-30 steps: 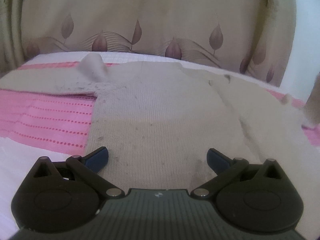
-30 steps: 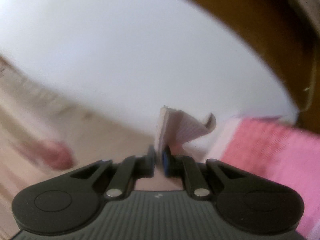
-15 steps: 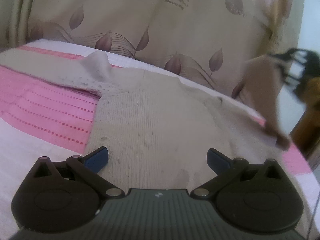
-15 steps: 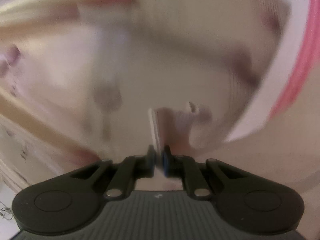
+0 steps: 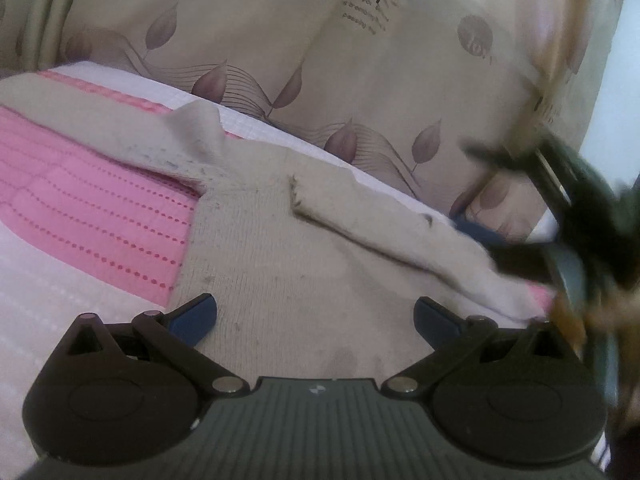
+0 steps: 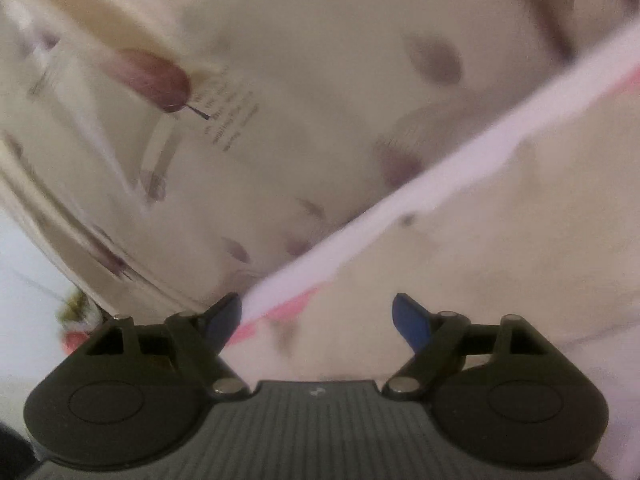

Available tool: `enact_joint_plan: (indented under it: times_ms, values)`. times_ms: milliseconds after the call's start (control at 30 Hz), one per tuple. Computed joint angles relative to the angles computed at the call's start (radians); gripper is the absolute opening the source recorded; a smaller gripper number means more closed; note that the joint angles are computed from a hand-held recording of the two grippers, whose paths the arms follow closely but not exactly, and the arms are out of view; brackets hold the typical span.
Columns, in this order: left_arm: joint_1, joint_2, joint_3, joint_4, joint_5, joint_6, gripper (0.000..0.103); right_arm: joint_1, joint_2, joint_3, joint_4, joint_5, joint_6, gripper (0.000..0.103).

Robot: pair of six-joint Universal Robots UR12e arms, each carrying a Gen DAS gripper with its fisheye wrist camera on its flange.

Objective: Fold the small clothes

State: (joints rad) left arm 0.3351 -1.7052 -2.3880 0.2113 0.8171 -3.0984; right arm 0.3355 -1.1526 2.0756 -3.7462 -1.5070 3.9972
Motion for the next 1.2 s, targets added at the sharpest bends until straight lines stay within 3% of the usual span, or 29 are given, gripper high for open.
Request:
enact_joint_plan:
  times_ms: [100, 167, 233, 267, 333, 433, 500, 533, 600, 633, 767, 867, 967, 1033, 1100, 1133, 1200]
  values:
    - [0.0, 0.013, 0.021, -0.06, -0.019, 0.009, 0.103, 0.027, -0.068, 0.083, 0.06, -0.137, -0.112, 0.084]
    - [-0.003, 0.004, 0.043, -0.045, -0.037, -0.016, 0.103, 0.055, -0.095, 0.121, 0.114, -0.238, -0.173, 0.084]
    - [-0.026, -0.001, 0.097, -0.135, -0.029, 0.006, 0.103, 0.084, -0.116, 0.148, 0.175, -0.344, -0.217, 0.084]
    - [-0.044, -0.005, 0.132, -0.204, -0.004, 0.022, 0.103, 0.089, -0.116, 0.159, 0.177, -0.361, -0.216, 0.084]
    - [-0.083, -0.028, 0.196, -0.279, 0.069, 0.017, 0.102, 0.078, -0.111, 0.191, 0.11, -0.323, -0.165, 0.084]
    - [-0.116, -0.071, 0.277, -0.388, 0.1, -0.021, 0.097, 0.071, -0.093, 0.229, -0.046, -0.32, -0.107, 0.098]
    - [-0.141, -0.101, 0.318, -0.439, 0.127, -0.025, 0.093, 0.067, -0.074, 0.237, -0.116, -0.323, -0.075, 0.098]
    - [-0.156, -0.112, 0.324, -0.414, 0.165, -0.024, 0.085, 0.063, -0.07, 0.242, -0.133, -0.323, -0.056, 0.098]
    - [-0.18, -0.131, 0.331, -0.345, 0.206, 0.023, 0.03, 0.055, -0.066, 0.249, -0.149, -0.327, -0.014, 0.098]
    - [-0.201, -0.132, 0.344, -0.363, 0.262, 0.054, 0.012, 0.054, -0.065, 0.251, -0.154, -0.33, -0.001, 0.098]
    - [-0.197, -0.137, 0.325, -0.206, 0.276, -0.009, 0.012, 0.047, -0.052, 0.256, -0.191, -0.344, 0.046, 0.098]
    - [-0.202, -0.135, 0.31, -0.099, 0.361, -0.014, 0.012, 0.039, -0.049, 0.263, -0.203, -0.349, 0.093, 0.098]
    - [-0.186, -0.139, 0.316, -0.125, 0.365, -0.036, 0.012, 0.025, -0.049, 0.273, -0.209, -0.329, 0.135, 0.099]
    - [-0.198, -0.144, 0.316, -0.151, 0.398, 0.039, 0.013, 0.027, -0.045, 0.272, -0.216, -0.339, 0.135, 0.099]
    - [-0.211, -0.152, 0.301, -0.123, 0.442, 0.096, 0.013, 0.028, -0.048, 0.27, -0.203, -0.339, 0.129, 0.099]
    - [-0.212, -0.157, 0.296, -0.114, 0.444, 0.095, 0.015, 0.03, -0.048, 0.269, -0.198, -0.345, 0.126, 0.099]
    - [-0.199, -0.168, 0.283, -0.074, 0.401, 0.068, 0.038, 0.032, -0.047, 0.268, -0.198, -0.351, 0.124, 0.099]
